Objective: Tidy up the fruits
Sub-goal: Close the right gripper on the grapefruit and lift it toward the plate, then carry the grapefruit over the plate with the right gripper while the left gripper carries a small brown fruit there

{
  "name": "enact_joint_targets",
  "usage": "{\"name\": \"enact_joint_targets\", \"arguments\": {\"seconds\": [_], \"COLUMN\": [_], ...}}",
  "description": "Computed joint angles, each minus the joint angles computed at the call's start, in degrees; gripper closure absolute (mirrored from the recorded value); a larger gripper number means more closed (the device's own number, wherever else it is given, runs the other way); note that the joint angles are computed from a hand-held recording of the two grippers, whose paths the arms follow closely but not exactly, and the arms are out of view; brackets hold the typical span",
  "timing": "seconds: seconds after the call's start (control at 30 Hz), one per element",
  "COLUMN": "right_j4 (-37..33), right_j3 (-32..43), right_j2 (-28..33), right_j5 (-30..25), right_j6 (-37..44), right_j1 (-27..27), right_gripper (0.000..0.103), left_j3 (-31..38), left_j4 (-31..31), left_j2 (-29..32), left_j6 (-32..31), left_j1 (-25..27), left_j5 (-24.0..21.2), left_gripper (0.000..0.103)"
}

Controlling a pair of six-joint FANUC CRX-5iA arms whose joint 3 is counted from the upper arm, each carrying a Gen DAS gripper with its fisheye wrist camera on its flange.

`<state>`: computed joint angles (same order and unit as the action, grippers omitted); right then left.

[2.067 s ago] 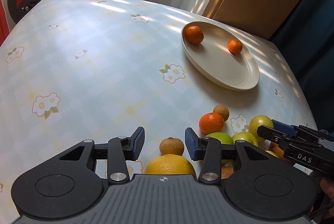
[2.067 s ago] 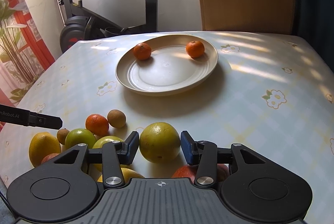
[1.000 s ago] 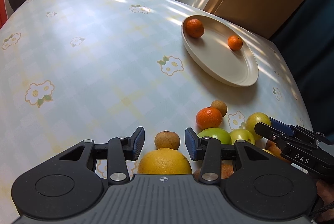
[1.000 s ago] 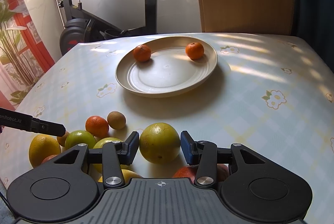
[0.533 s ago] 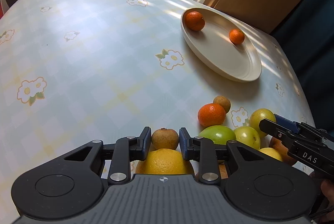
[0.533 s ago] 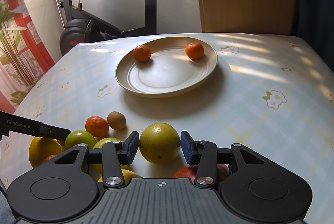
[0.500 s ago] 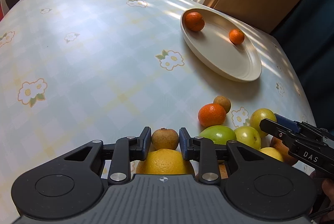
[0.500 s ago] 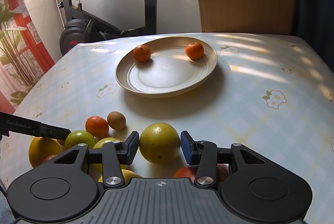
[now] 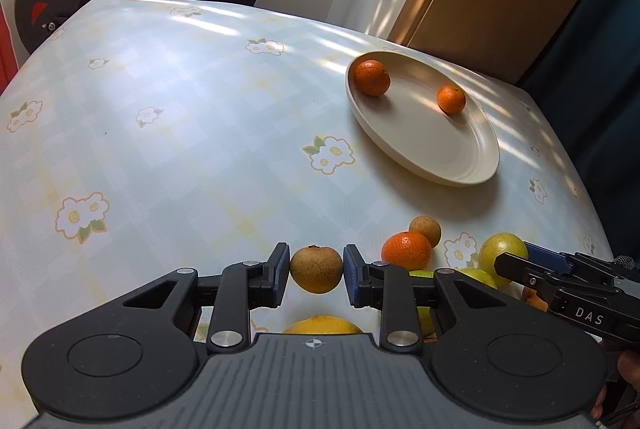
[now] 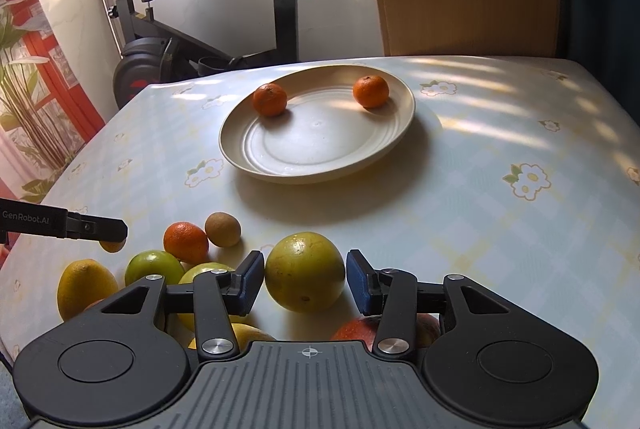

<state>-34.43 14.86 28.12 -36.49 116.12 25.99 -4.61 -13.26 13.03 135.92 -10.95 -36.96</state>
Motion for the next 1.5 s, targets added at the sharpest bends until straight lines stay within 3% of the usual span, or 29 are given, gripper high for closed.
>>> {"name": "enact_joint_targets", "arguments": {"seconds": [0.23,0.47,0.83,1.03,1.27,1.4,1.5], "right_j4": [0.2,-0.5,-7.9,-11.3,-7.8,-5.0,1.4], "right_j3": [-0.1,0.7,3.7,7.6,15.1,22.5,27.9], "right_j2": [-0.1,0.4,0.5,1.7,5.1,9.9,14.1], "right_j5": [0.0,-0.8,-4.0,-6.1,-7.3,-10.0,-11.4], "right_j6": [-0.4,-0.1,1.5,1.8,2.4,3.3,1.2], "right_j1": [0.1,-0.2,-4.3,-6.9,-6.9,-6.3,-4.6], "right_gripper": [0.061,0.061,0.062,0.062,0.062,0.062,0.062], "left_j3": [1.5,1.3,4.8,8.5,14.3,18.0,21.9], "left_j4": [-4.5,-4.5,-8.5,-8.5,-7.9,-4.3,-1.6], "left_j2": [-0.3,-1.0,-1.3,0.4,5.1,9.2,13.2], "left_j6": [2.4,1.8,1.6,-1.6,-6.1,-11.5,-15.8], "left_j1": [-1.4,-1.4,-2.0,-2.1,-1.3,0.0,1.0], "left_j5": [-1.8,-0.7,-1.3,-2.2,-2.0,-2.2,-4.2], "left_gripper": [0.072,0.072,0.072,0.072,0.072,0.072,0.072]}}
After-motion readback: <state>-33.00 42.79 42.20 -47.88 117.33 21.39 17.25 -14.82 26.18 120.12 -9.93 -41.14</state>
